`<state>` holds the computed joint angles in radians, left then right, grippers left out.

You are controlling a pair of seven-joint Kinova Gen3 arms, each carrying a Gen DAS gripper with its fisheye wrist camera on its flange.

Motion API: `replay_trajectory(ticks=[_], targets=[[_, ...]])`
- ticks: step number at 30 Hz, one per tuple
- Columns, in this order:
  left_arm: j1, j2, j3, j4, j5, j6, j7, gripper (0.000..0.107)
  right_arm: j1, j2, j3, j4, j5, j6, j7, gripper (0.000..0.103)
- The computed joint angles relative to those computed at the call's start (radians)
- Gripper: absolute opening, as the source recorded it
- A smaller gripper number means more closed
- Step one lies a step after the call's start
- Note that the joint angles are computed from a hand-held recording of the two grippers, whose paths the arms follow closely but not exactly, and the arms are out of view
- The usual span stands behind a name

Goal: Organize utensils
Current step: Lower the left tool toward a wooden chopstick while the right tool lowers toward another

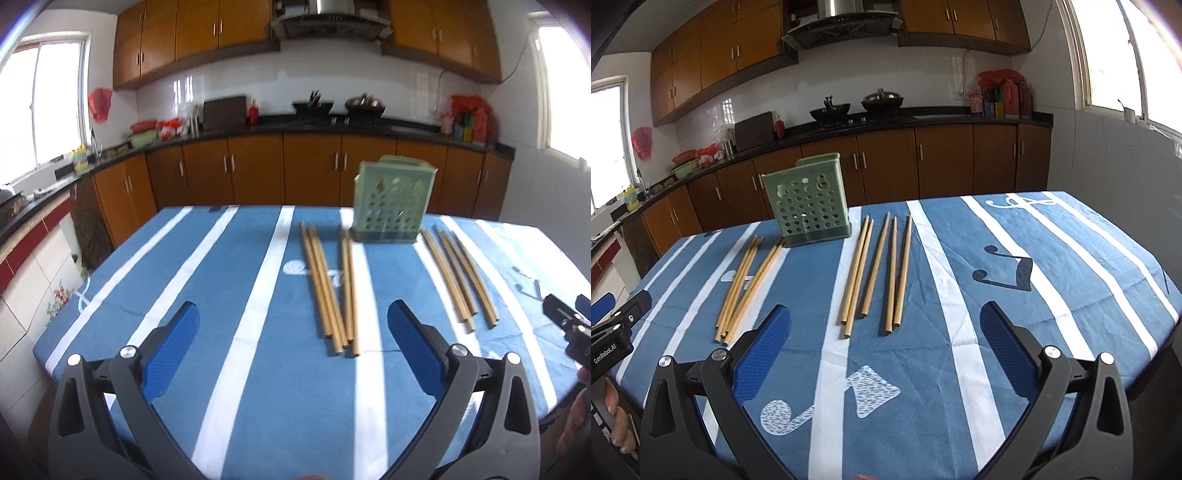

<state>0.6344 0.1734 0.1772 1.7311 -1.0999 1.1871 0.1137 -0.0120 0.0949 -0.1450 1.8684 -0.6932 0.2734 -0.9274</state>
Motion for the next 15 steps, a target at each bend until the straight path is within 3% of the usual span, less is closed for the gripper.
replay_trajectory(ticks=[3, 6, 8, 10, 13, 15], targets=[[-0.139, -0.018, 0.019, -0.01, 0.122, -0.121, -0.119, 0.099, -0.095, 0.082, 0.139, -0.118, 0.096, 0.122, -0.122, 0.097], [-0.278, -0.019, 0.047, -0.027, 0.244, -0.211, -0.236, 0.099, -0.199, 0.178, 0.278, -0.256, 0.17, 0.244, -0.244, 0.078], [-0.358, -0.017, 0.069, -0.049, 0.325, -0.235, -0.317, 0.099, -0.23, 0.238, 0.328, -0.349, 0.199, 0.325, -0.325, 0.069], [-0.379, -0.008, 0.033, -0.07, 0.394, -0.257, -0.392, 0.099, -0.21, 0.29, 0.304, -0.441, 0.262, 0.4, -0.407, 0.056], [-0.339, 0.014, -0.088, -0.104, 0.504, -0.289, -0.507, 0.099, -0.125, 0.358, 0.172, -0.548, 0.358, 0.462, -0.483, 0.041], [-0.346, 0.03, -0.123, -0.118, 0.559, -0.309, -0.562, 0.099, -0.083, 0.393, 0.086, -0.598, 0.424, 0.489, -0.515, 0.036]])
